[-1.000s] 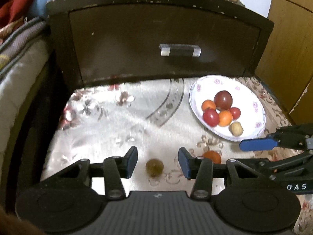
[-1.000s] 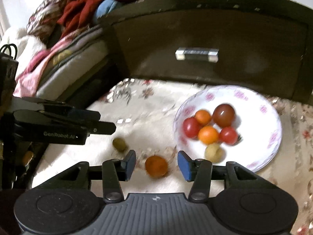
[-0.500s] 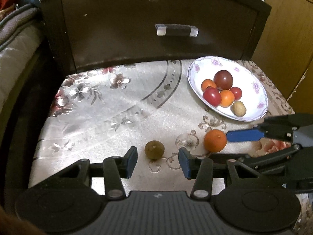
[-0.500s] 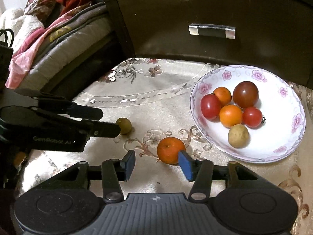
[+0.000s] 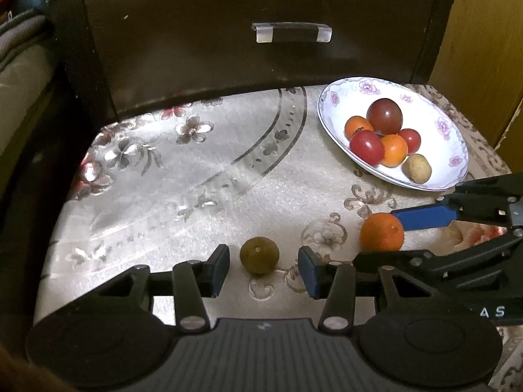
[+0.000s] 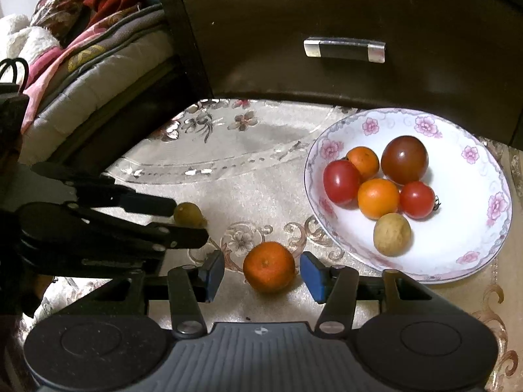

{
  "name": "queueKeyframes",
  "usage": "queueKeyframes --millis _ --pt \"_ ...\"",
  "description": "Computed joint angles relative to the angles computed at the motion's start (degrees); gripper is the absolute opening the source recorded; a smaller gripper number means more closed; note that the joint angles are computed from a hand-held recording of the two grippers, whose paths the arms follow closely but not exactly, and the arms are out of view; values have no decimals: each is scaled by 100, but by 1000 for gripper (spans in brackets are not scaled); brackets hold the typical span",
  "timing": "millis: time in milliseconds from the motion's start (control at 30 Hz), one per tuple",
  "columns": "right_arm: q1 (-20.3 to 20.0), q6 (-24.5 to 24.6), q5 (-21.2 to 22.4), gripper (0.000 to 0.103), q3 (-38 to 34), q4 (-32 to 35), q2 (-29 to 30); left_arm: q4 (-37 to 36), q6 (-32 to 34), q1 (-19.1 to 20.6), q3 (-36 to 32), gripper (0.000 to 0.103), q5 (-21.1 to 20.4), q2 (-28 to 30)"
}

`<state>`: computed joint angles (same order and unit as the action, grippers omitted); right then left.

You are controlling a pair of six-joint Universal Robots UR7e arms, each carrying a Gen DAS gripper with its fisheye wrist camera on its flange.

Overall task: Organize fruits
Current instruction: 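Grasp the yellow-brown fruit with the left gripper while the right gripper grasps the orange, then carry the yellow-brown fruit and orange into the white bowl and open both grippers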

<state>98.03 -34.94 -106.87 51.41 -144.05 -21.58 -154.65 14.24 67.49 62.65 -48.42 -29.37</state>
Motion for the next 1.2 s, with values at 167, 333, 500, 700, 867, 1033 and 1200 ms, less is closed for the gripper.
queueKeyframes --millis 167,333,500,700,867,1033,1200 --pt "-3 -24 -4 47 -49 16 51 7 5 5 -85 52 78 70" --pt "6 -71 -58 44 -131 76 95 14 -24 1 -122 40 65 101" --pt "5 -56 -132 30 -195 196 88 164 -140 -26 -118 33 55 78" --pt "38 -129 -199 29 49 272 -111 429 -305 -61 63 33 -129 -92" --pt "69 -174 -443 29 512 291 -512 596 -375 -193 459 33 -432 -318" --pt "93 -153 -767 29 1192 211 -1047 733 -492 -379 881 33 -561 -520" --pt "49 -143 -996 30 1768 112 -1423 908 -754 -473 1205 33 -493 -618"
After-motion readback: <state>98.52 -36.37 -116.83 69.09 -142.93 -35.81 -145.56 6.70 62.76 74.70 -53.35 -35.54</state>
